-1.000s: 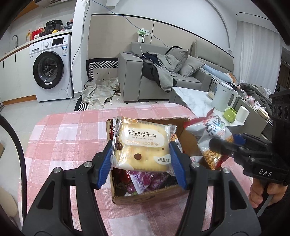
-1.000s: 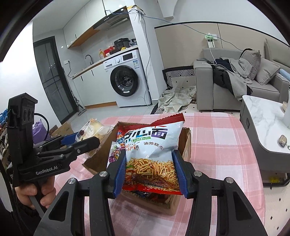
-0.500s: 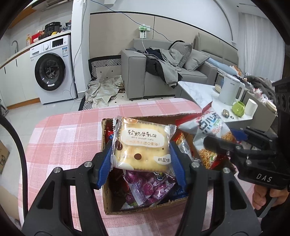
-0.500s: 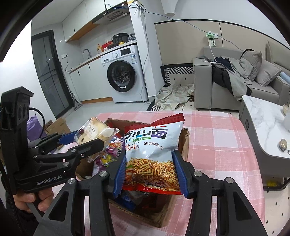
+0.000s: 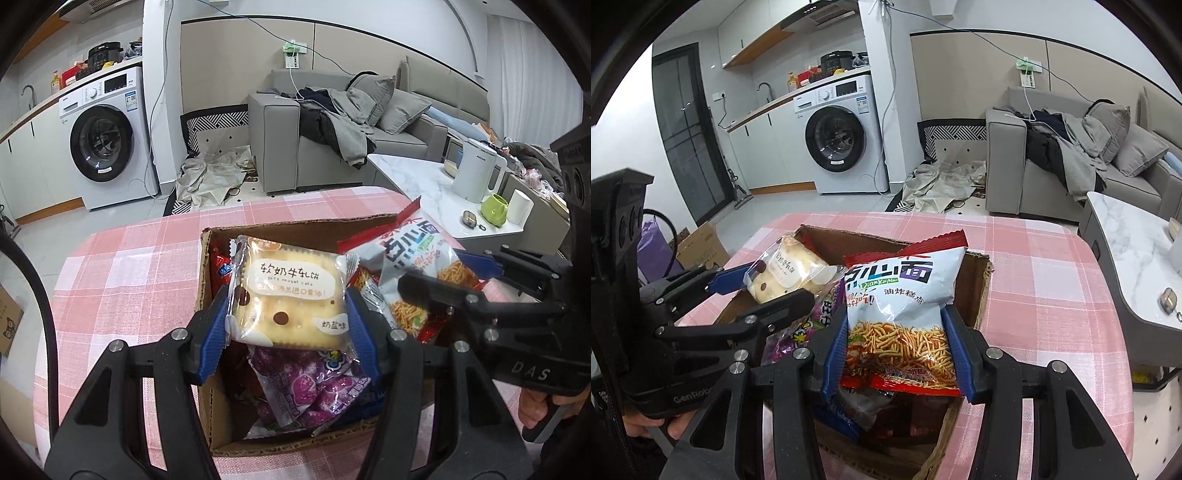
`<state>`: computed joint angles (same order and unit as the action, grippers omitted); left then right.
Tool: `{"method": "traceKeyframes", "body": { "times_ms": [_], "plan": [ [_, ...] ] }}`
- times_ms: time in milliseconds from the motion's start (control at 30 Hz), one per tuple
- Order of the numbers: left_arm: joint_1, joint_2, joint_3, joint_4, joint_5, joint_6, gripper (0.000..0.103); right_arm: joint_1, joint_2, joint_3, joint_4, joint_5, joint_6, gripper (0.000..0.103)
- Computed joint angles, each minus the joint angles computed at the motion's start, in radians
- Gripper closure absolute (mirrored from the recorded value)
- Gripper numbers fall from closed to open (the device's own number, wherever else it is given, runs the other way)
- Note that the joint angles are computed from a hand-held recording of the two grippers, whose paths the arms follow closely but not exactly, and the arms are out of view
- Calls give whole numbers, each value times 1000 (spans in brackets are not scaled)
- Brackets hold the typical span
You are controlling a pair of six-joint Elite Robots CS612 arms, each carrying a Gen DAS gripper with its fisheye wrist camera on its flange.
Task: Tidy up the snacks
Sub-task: 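Lower both packets into the box and open both tools to release them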
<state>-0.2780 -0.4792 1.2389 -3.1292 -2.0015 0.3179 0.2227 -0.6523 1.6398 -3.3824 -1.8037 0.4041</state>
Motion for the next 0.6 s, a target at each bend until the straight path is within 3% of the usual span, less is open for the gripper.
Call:
{"method": "traceKeyframes", "body": {
  "times_ms": [600],
  "plan": [
    [-5,38,-62,57,6,28,44,-5,5,-16,18,-16,-47,48]
  ]
}}
